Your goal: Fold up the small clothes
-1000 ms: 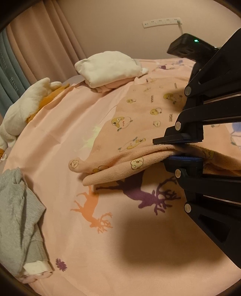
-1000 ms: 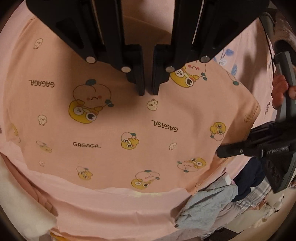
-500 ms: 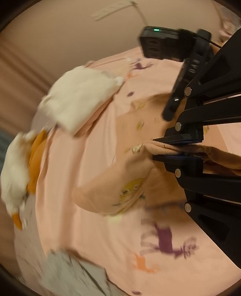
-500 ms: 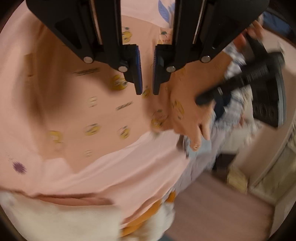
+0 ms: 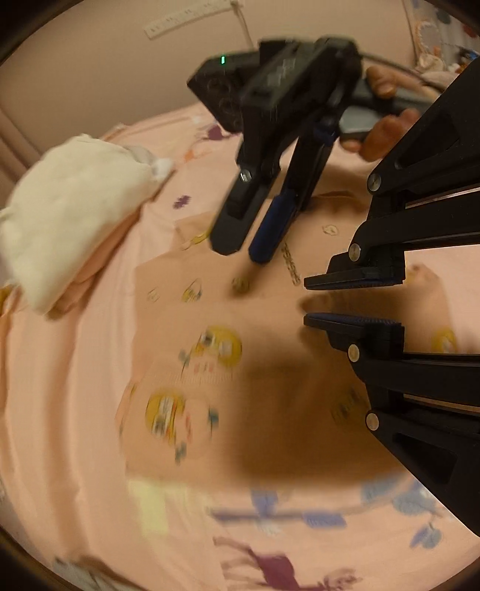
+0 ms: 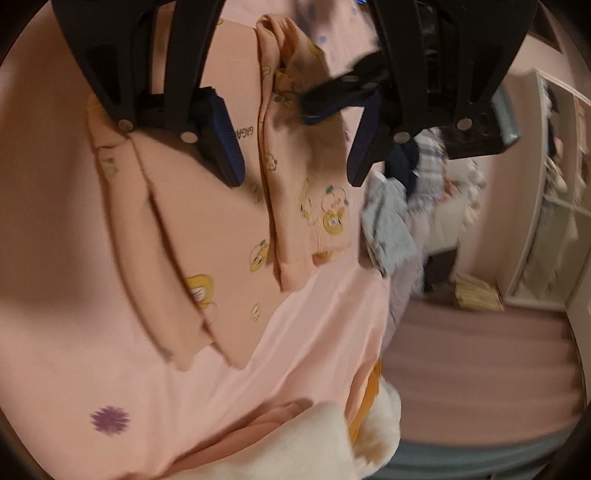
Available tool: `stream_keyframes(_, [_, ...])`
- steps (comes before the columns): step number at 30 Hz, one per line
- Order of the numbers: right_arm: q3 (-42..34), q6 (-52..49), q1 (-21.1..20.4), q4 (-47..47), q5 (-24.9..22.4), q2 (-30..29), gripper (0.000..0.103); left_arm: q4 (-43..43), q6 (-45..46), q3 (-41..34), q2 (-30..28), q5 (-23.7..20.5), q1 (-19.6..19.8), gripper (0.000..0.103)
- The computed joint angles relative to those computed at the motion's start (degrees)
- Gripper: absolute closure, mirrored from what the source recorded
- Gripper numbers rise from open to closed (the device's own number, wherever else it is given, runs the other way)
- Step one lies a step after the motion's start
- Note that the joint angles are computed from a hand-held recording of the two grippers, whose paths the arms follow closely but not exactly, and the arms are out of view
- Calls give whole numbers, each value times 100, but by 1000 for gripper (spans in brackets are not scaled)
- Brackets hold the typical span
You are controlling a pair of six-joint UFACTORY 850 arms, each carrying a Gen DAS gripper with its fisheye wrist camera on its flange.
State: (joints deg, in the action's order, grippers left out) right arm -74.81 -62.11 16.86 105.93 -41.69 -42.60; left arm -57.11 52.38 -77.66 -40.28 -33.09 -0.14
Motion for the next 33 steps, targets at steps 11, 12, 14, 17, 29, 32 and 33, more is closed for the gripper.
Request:
stream_keyframes(11, [-1730,1965,526,-3040,1200,-861,48,-971,1026,867,518,247,747,87])
stream_keyframes(12, [-1721,1900,539,-2988,1255,-859,50,-1053,1067,882,498,170,806,87])
stream_keyframes(14, [-1624,1419,539,-2621,1222,-804,76,-1152,1093,910,453,47,894,87])
stream_keyframes(17, [-1663,1319,591,-2769,1262,-836,79,-1160,1072,904,386,-47,992,87])
stream_keyframes(29, [-1284,546,370,-1793,1394,-500,94,-1307,1153,892,361,-146,1057,87])
stream_keyframes(32, [-1149,331,290,-1676,1595,-267,94,-1351,1157,840,334,-201,1018,87])
stream_keyframes(33, [-1100,312,246,-1707,1698,-175,94,-1367,1171,822,332,-208,985,87])
